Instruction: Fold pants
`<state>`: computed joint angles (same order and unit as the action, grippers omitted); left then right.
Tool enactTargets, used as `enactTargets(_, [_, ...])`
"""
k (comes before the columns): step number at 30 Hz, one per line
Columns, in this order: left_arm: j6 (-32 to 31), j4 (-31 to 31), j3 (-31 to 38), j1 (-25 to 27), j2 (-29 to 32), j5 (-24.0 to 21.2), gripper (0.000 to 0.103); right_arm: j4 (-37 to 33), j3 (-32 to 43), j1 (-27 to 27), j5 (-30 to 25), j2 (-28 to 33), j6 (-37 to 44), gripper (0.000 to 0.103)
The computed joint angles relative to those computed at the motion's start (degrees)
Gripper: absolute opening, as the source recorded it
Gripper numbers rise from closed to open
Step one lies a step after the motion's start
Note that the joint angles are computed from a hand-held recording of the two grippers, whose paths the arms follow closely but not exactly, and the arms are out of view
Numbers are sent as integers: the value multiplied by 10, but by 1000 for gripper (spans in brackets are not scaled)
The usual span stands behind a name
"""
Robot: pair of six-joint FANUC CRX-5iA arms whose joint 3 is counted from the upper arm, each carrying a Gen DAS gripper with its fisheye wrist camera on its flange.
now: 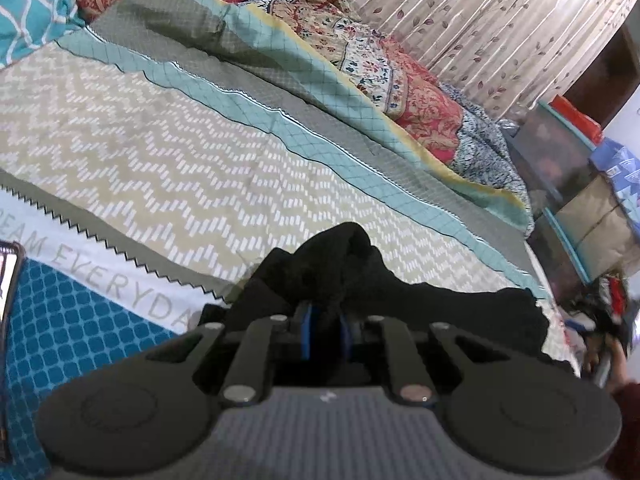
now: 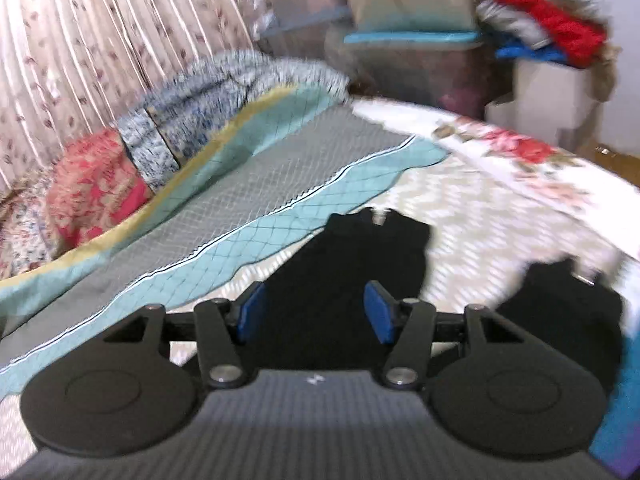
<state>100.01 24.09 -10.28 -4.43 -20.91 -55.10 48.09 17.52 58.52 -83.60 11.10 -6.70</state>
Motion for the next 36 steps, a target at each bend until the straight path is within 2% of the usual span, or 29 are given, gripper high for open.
enactTargets(2, [17, -22, 21, -8, 12, -6, 12, -49, 44, -38, 21, 31, 62, 58])
enactTargets(4, [37, -44, 41, -15, 22, -12, 12, -106, 113, -67, 8, 77, 131, 58])
enactTargets(6, [54, -61, 56, -19, 31, -20, 12, -152, 160, -89, -3, 112, 136, 60])
enactTargets(8, [66, -76, 70, -24, 41, -26, 12, -199, 165, -107, 17, 120, 117, 65])
enactTargets(9, [71, -83, 77, -26, 46, -28, 12, -198, 162, -108, 19, 125, 110, 65])
enactTargets(10, [75, -91, 84, -29, 51, -30, 12, -172, 160, -102, 15, 134, 117, 55])
enactTargets(11, [80, -101, 92, -32, 57, -31, 12, -154, 181, -96, -9, 153, 146, 22])
enactTargets(12, [82, -105, 98, -34, 61, -29, 12, -138, 198, -92, -29, 169, 178, 7])
enactTargets(16, [86, -114, 120, -32, 81, -15, 12, -110, 154, -90, 3, 137, 141, 5])
enactTargets(20, [65, -93, 142, -24, 114, 31, 12, 17, 63, -92, 94, 79, 21, 6])
enactTargets(23, [109, -180, 194, -55, 159, 75, 13, 110, 20, -110, 135, 56, -94, 6])
enactTargets(24, [141, -233, 216, -72, 175, 83, 22, 127, 18, -115, 131, 57, -127, 8])
enactTargets(25, [167, -292, 246, -93, 198, 74, 34, 125, 35, -119, 113, 71, -130, 17])
enactTargets(26, [164, -331, 287, -110, 232, 39, 66, 94, 68, -121, 88, 88, -108, 47])
enactTargets(27, [152, -340, 314, -117, 257, 7, 70, 32, 101, -123, 71, 99, -69, 57])
enactTargets(28, [143, -333, 333, -118, 276, -25, 65, -1, 111, -124, 65, 101, -57, 56])
enactTargets(29, [134, -311, 332, -112, 280, -36, 61, -9, 97, -117, 67, 93, -69, 56])
enactTargets(31, [133, -279, 281, -96, 248, 0, 63, 7, 33, -97, 109, 57, -80, 56])
enactTargets(32, [146, -285, 265, -93, 230, 8, 68, 7, 11, -87, 122, 43, -73, 56])
enactTargets(33, [165, -300, 251, -88, 212, 9, 72, 7, -11, -74, 134, 27, -71, 56])
enactTargets(36, [204, -300, 210, -51, 168, 5, 72, -3, -64, -49, 171, -9, -64, 56])
